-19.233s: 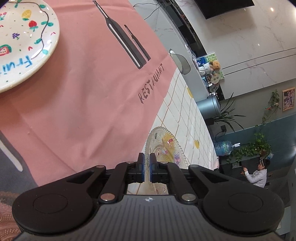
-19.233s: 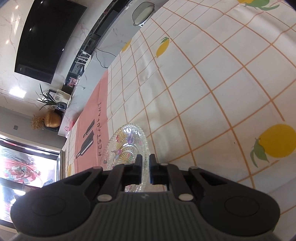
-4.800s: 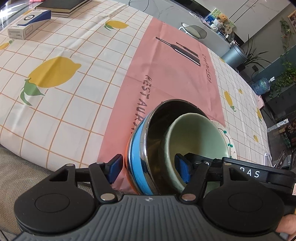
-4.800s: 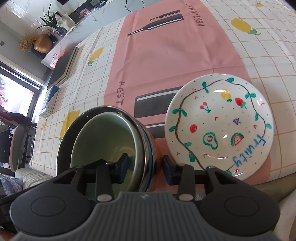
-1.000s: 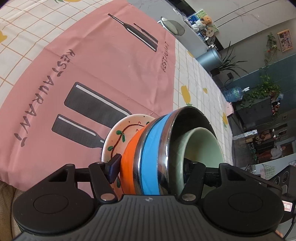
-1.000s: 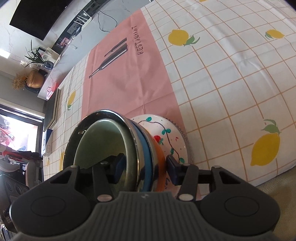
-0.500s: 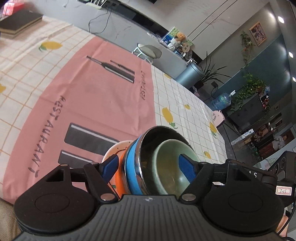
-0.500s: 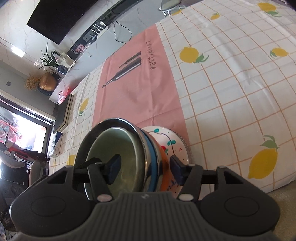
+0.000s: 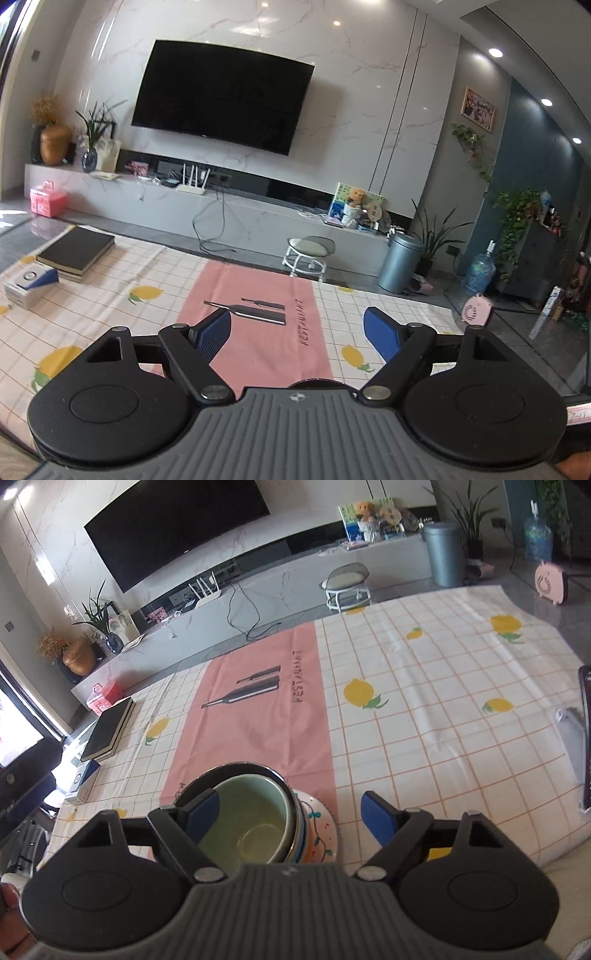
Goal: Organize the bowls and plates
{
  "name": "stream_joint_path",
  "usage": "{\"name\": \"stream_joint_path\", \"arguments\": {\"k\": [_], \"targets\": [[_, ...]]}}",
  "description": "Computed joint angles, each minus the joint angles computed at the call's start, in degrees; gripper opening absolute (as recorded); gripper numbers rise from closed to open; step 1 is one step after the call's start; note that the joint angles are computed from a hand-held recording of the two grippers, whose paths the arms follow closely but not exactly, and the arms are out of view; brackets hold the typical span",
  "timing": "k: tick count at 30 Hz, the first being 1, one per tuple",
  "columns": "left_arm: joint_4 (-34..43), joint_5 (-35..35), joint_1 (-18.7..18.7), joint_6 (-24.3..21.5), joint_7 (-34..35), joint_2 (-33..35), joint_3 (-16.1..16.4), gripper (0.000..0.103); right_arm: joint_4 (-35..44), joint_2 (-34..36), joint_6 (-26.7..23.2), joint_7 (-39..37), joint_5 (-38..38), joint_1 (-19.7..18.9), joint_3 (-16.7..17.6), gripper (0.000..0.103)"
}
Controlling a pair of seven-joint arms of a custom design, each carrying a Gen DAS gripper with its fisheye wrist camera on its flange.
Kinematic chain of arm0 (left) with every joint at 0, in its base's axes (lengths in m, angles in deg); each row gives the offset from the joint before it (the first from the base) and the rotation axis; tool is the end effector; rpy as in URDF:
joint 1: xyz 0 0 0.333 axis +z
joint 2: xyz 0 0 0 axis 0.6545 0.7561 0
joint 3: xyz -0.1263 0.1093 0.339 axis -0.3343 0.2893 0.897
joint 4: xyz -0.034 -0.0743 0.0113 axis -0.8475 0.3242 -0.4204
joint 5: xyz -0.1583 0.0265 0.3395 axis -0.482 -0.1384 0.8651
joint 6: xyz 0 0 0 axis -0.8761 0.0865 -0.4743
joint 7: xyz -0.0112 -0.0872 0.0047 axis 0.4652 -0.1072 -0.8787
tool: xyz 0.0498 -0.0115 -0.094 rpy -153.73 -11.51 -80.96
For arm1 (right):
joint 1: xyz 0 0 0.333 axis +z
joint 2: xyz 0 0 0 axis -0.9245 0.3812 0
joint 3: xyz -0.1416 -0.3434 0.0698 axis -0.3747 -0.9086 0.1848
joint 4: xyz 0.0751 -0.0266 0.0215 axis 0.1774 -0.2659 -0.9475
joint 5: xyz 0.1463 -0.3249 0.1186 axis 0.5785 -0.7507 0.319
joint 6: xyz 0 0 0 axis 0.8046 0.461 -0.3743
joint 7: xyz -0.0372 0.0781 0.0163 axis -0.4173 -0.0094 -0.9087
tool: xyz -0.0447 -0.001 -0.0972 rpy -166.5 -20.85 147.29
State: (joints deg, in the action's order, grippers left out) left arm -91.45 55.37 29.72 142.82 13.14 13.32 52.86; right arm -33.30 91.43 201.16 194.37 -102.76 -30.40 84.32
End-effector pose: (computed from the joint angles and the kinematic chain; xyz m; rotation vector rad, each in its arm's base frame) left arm 0.4095 -0.3062 0.6760 -1.6311 1.3958 -1.2132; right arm 0.4654 0.4817 0.6515 -1.5791 1.7426 -0.3756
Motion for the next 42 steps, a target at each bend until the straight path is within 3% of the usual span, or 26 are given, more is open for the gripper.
{"name": "stream_joint_path", "arguments": {"k": [6, 12, 17, 28, 33, 42], "targets": [[1.4, 1.6, -2.5, -8.0, -0.3, 1.6, -3.0, 0.094, -0.5, -1.6, -9.6, 3.9, -10.3, 4.0, 0.2, 0.084], [2.1, -1.8, -6.7, -14.5, 3.8, 3.0, -3.4, 0.092, -5.0, -4.0, -13.4, 6.4, -15.2, 5.6, 2.0, 0.084], [1.1, -8.8, -8.9, -17.9, 7.3, 3.3, -2.6, 0.092, -8.3, -5.5, -12.5, 8.9, -15.5, 5.2, 3.1, 0.084], [-1.2, -12.5, -9.9, -17.0, 9.4, 3.1, -1.7, 0.092, -6.8, -4.1, -13.0, 8.0, -17.5, 6.0, 3.5, 0.084], [-1.8, -14.6, -9.7, -15.4, 10.6, 3.4, -1.0, 0.092, -5.1, -3.0, -16.3, 7.6, -19.4, 7.3, 3.3, 0.084], [-2.2, -17.8, -9.1, -16.9, 11.8, 3.3, -0.4, 0.092, -1.4, 0.1, -15.0, 2.1, -15.5, 7.6, 2.8, 0.084]]}}
